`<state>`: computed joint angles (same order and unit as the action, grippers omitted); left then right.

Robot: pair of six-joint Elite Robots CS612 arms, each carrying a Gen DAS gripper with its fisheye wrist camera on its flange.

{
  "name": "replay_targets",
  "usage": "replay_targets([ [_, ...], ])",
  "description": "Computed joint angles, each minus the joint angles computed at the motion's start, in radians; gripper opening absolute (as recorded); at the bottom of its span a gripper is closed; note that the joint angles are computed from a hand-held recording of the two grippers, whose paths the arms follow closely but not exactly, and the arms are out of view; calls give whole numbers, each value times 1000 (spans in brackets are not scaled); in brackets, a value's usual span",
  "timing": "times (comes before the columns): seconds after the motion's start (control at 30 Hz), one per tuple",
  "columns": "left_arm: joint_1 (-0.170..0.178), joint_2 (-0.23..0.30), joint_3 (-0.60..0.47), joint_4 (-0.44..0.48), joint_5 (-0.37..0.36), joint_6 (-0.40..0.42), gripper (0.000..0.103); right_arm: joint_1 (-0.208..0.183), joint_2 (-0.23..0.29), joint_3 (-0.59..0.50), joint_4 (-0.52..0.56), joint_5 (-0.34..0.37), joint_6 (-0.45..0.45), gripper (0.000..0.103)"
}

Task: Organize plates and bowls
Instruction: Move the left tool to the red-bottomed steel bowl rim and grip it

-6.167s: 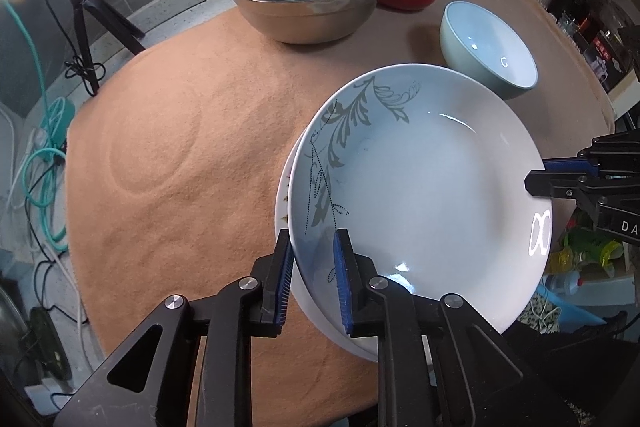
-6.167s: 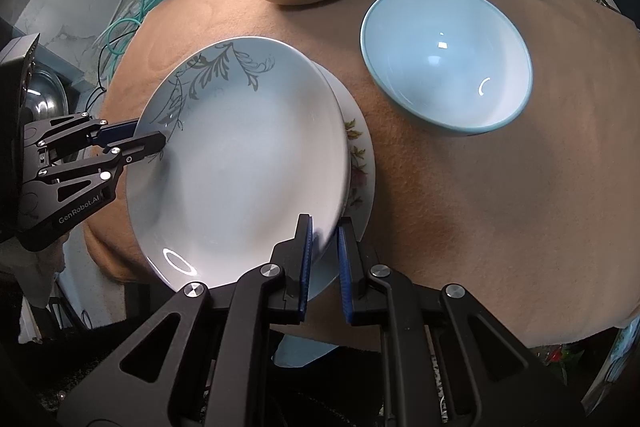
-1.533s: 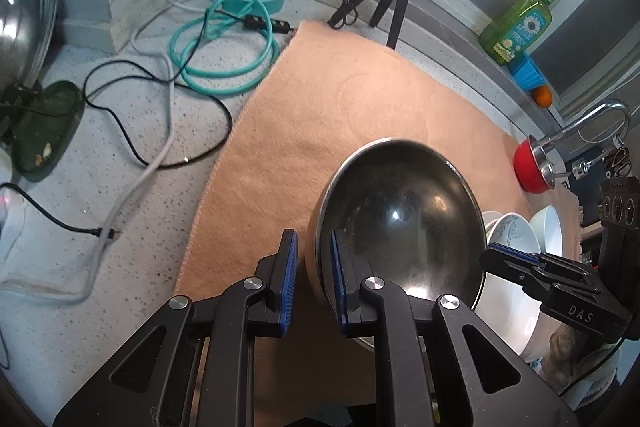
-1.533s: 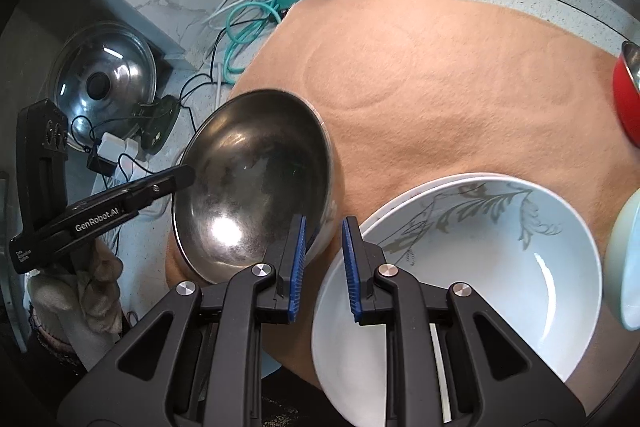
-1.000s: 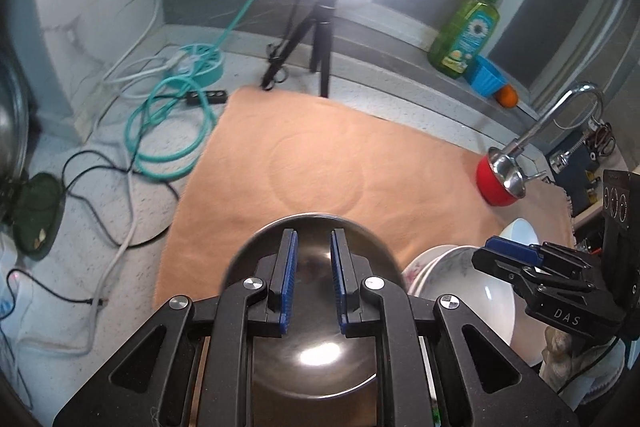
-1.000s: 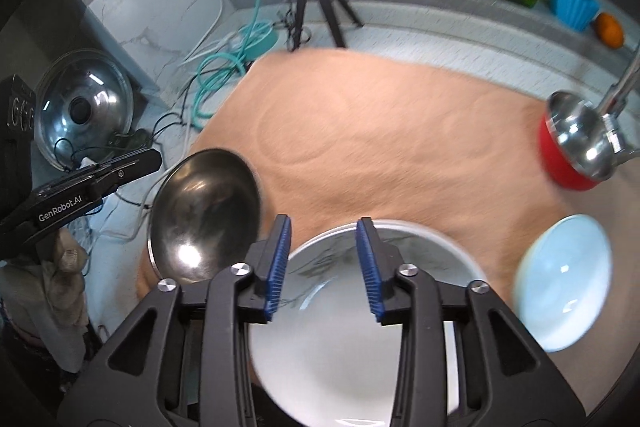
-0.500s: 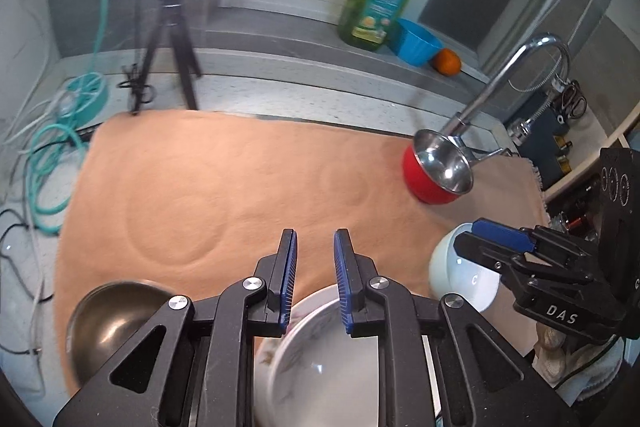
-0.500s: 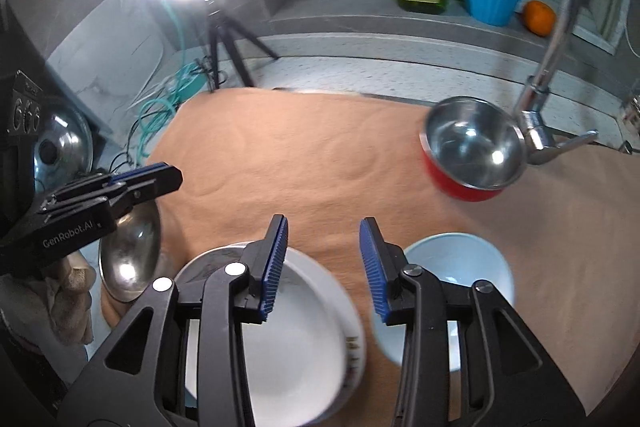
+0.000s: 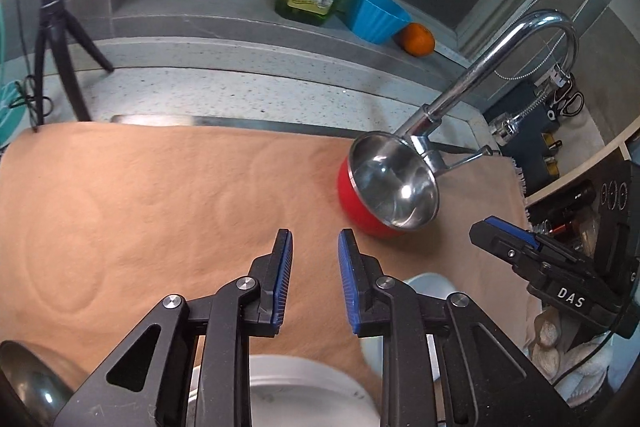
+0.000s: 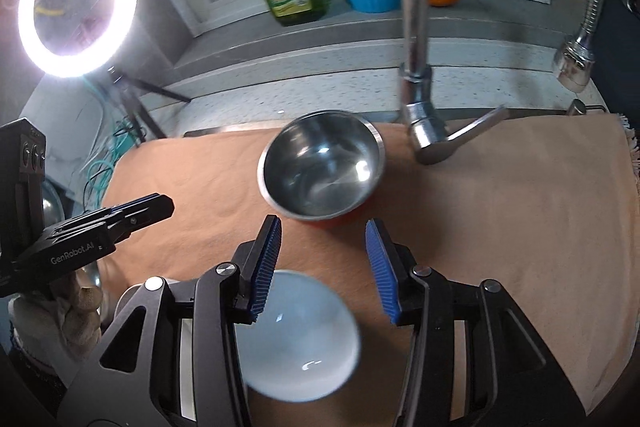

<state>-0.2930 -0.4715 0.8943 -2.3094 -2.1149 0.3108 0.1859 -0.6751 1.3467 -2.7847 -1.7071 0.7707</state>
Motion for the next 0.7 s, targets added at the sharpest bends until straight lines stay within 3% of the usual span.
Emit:
replay_targets([
  [0.3,-27,76,-136,89,-24,-76,22,-53,29,12,-42,101,90,46],
  [0.6,-49,123,-220,172,13,-65,22,-79,56,7,-86,165,162,45],
  [0.7,-51,137,-246,205,12,-58,22,-81,64,0,-87,181,160,37],
])
